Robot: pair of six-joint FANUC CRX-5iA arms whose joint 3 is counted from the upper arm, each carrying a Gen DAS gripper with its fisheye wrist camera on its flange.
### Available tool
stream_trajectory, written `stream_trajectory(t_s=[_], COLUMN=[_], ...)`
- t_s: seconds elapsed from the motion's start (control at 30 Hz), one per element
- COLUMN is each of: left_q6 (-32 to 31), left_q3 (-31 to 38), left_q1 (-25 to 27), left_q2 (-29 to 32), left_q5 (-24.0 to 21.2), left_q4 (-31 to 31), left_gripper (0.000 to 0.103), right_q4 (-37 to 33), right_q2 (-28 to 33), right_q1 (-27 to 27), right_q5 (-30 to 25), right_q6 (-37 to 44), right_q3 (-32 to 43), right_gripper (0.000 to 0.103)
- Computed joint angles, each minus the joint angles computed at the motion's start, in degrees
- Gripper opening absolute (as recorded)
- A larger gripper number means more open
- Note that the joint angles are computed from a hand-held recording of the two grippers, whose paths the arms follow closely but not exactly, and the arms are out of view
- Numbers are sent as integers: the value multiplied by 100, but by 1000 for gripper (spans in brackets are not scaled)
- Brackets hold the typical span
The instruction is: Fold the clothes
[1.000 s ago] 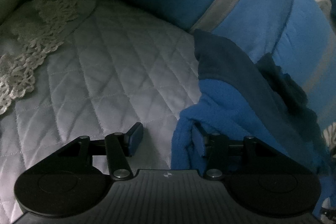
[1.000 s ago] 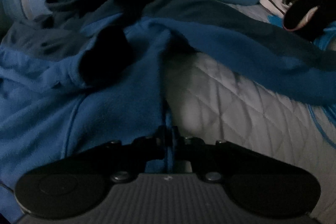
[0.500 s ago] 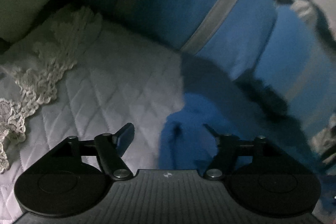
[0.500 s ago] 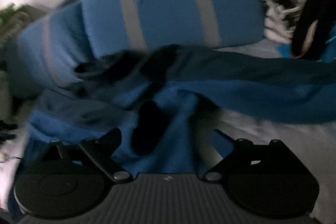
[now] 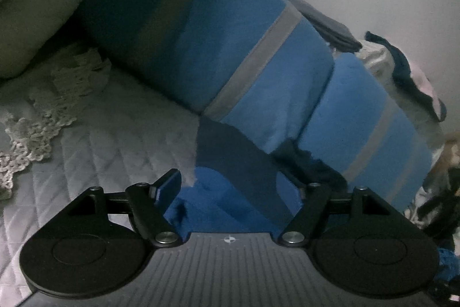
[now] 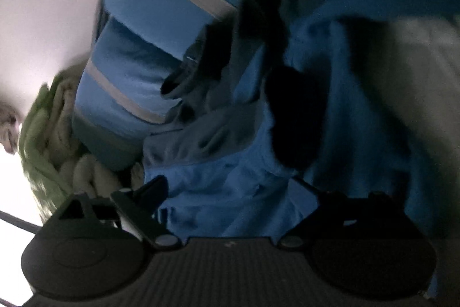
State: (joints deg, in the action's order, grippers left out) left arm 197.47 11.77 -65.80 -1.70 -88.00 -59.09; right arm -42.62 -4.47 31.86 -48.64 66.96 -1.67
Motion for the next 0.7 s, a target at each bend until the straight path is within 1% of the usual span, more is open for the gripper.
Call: stream_trajectory(t_s=[0.03, 0.07, 0.1, 0.17, 0.2, 0.23, 0.27, 0.33, 0.37, 0.4, 0.43, 0.47, 0.5, 0.53, 0.57, 0.63, 0.7], left_q6=[-45, -91, -138, -226, -264, -313, -370, -520, -600, -680, -751, -796, -824, -853, -902, -1082, -1419], left_q3=[18, 38, 57, 85, 71, 67, 60, 27, -3, -32, -65, -99, -124, -148, -166, -191, -170], left_q1=[8, 17, 26, 50, 80, 113, 146, 213, 247, 282, 313, 334, 345, 355, 367, 412, 468], left_q2=[17, 34, 51, 75, 66, 65, 65, 65, 56, 47, 36, 19, 9, -1, -3, 9, 62], left_q5=[6, 12, 18, 38, 58, 50, 42, 48, 85, 122, 160, 192, 204, 208, 192, 167, 68], left_q4=[12, 25, 37, 75, 133, 199, 255, 332, 366, 400, 431, 455, 477, 496, 515, 575, 633], left_gripper=[73, 73, 73, 73, 73, 73, 73, 73, 73, 73, 73, 73, 73, 73, 73, 73, 73], right_q4=[144, 411, 684, 1035, 1186, 1369, 1586, 2109, 2344, 2347, 2049, 1568, 1388, 1503, 1801, 2528, 2864], right_q2=[44, 60, 81, 88, 83, 77, 81, 132, 135, 85, 6, -80, -178, -262, -280, -211, 11], right_q1=[66, 196, 323, 481, 537, 593, 662, 841, 927, 956, 913, 809, 800, 860, 898, 992, 964], right_q5=[58, 196, 327, 607, 736, 831, 888, 848, 912, 1137, 1404, 1599, 1796, 1975, 1948, 1688, 1048], right_q6=[-209, -489, -779, -1215, -1389, -1539, -1637, -1605, -1560, -1323, -874, -267, 40, 47, -245, -1367, -2196], right_q3=[-19, -78, -140, -271, -325, -355, -350, -198, -154, -140, -110, -65, -77, -134, -190, -313, -260], right_gripper=[92, 83, 78, 51, 43, 29, 27, 24, 22, 21, 20, 19, 19, 19, 19, 19, 19])
